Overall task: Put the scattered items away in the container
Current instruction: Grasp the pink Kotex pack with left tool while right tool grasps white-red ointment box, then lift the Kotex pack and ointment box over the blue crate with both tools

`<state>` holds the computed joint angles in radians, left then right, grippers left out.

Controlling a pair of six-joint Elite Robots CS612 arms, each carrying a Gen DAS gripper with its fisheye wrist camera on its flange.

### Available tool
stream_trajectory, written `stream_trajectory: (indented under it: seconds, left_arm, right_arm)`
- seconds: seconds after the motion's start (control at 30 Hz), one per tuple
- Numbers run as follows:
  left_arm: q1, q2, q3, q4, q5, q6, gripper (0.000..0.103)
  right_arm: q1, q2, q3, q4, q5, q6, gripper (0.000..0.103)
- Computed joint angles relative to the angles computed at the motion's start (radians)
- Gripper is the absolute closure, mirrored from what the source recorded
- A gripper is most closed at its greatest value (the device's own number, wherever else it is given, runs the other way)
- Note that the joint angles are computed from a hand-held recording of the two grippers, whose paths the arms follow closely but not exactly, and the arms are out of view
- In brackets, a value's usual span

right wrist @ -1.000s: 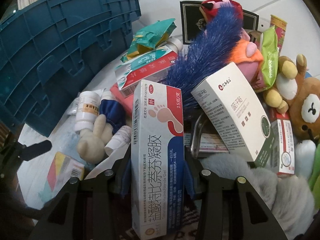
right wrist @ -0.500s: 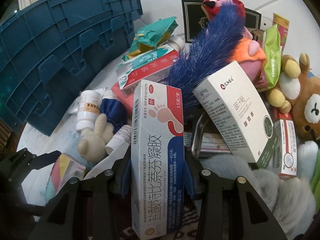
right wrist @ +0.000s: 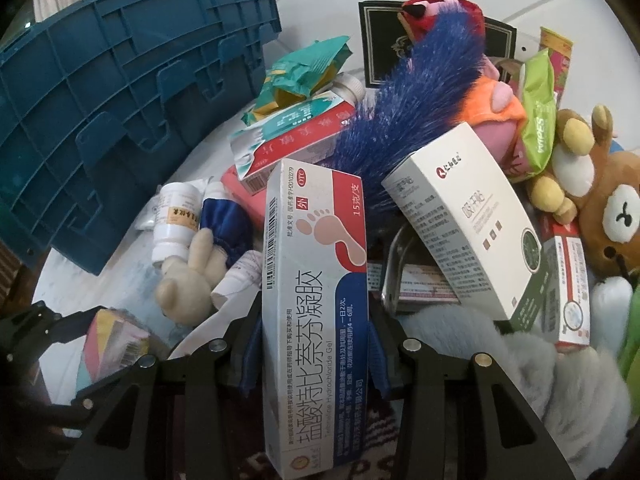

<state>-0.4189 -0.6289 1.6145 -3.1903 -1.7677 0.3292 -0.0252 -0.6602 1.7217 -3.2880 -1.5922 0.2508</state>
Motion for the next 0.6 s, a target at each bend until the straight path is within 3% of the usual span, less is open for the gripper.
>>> stream_trajectory:
  seconds: [0.13, 0.6]
  left_arm:
    - [0.004, -0.004, 0.005, -0.01, -0.006, -0.001, 0.049]
    - [0.013, -0.047, 0.05, -0.099, -0.042, -0.003, 0.049]
  right_arm:
    - [-0.017, -0.012, 0.03, -0.032, 0.032, -0.04, 0.06]
    - [-0.008, -0.05, 0.073, -0.069, -0.01, -0.045, 0.06]
